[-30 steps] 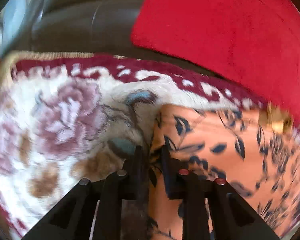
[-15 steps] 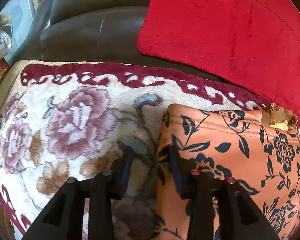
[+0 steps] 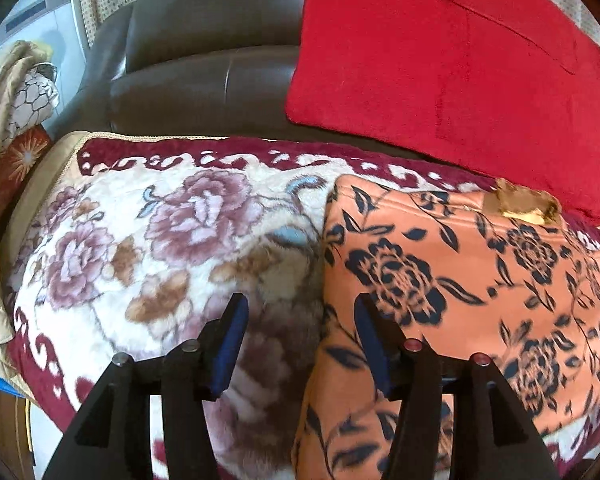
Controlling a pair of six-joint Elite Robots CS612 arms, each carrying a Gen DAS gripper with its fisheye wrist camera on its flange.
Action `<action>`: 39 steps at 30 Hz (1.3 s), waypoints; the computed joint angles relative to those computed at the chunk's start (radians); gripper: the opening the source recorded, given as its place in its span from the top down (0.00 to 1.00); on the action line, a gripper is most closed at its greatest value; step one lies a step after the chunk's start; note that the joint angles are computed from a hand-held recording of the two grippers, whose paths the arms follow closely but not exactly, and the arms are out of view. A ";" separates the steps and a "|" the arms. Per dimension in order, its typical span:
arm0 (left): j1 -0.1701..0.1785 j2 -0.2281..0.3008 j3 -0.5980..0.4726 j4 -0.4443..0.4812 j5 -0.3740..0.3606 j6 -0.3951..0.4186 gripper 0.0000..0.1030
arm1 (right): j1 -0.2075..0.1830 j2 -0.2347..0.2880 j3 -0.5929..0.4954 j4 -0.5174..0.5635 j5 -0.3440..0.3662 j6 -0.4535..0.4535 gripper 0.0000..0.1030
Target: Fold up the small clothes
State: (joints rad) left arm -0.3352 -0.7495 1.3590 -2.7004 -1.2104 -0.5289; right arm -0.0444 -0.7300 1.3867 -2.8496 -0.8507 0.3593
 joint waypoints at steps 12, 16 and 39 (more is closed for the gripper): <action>-0.024 -0.048 0.087 -0.086 -0.003 0.004 0.45 | -0.003 0.005 0.016 -0.082 -0.052 0.084 0.24; -0.029 -0.054 0.095 -0.091 -0.009 0.010 0.45 | -0.016 0.036 0.003 -0.062 -0.072 0.224 0.26; -0.054 -0.035 0.068 -0.050 -0.042 0.008 0.44 | -0.039 0.037 0.079 -0.250 -0.057 0.422 0.23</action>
State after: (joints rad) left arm -0.3892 -0.7850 1.4267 -2.7502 -1.2526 -0.5210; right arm -0.0838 -0.6933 1.4655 -3.0993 -0.9078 0.7816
